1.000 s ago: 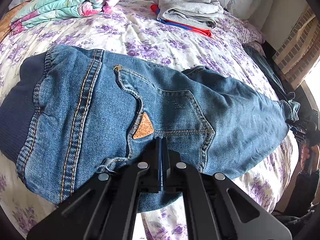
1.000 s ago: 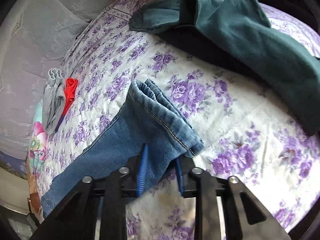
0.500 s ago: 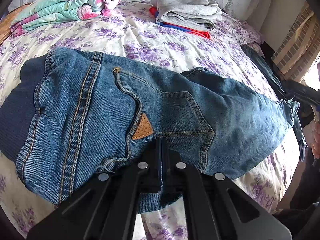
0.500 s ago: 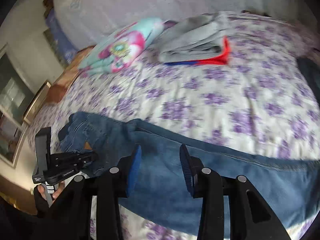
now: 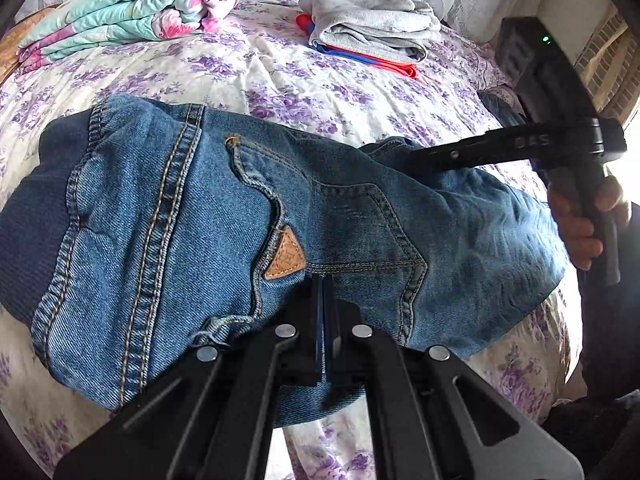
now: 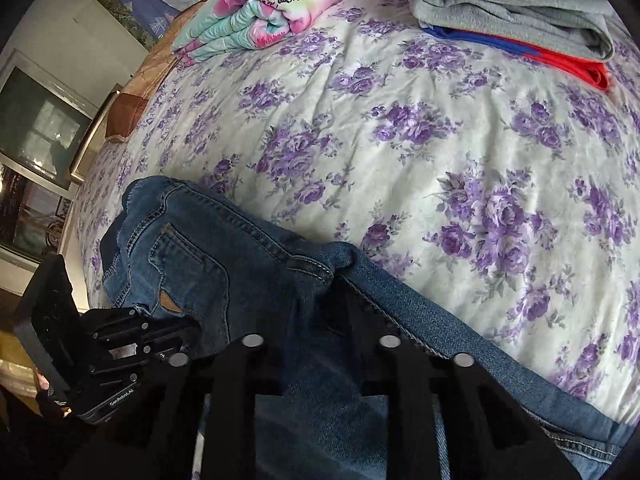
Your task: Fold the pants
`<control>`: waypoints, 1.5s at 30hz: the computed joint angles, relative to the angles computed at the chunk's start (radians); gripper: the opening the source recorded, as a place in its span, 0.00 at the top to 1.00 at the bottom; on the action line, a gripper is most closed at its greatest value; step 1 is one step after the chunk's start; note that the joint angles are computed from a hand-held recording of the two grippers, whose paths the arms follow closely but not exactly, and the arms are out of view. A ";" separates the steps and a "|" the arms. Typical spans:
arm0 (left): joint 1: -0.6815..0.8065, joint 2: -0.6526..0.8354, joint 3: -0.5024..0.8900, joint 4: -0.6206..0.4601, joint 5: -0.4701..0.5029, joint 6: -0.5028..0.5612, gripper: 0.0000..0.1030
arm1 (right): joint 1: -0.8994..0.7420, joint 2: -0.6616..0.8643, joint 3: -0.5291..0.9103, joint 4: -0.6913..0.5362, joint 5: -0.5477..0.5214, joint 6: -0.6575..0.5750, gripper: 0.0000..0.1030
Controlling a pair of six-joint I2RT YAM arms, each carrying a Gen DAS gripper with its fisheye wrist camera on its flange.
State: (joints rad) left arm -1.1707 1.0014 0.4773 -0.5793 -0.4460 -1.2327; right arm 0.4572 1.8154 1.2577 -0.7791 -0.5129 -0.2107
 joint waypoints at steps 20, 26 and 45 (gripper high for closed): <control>0.339 -0.143 -0.007 -0.080 0.208 0.149 0.98 | 0.027 0.080 0.106 0.093 0.094 0.117 0.75; 0.188 -0.076 0.180 -0.293 0.068 0.044 0.81 | -0.040 -0.302 -0.128 0.105 0.094 0.044 0.57; 0.582 0.655 0.502 0.198 0.636 0.467 0.84 | -0.105 -0.693 -0.736 0.265 0.174 0.082 0.96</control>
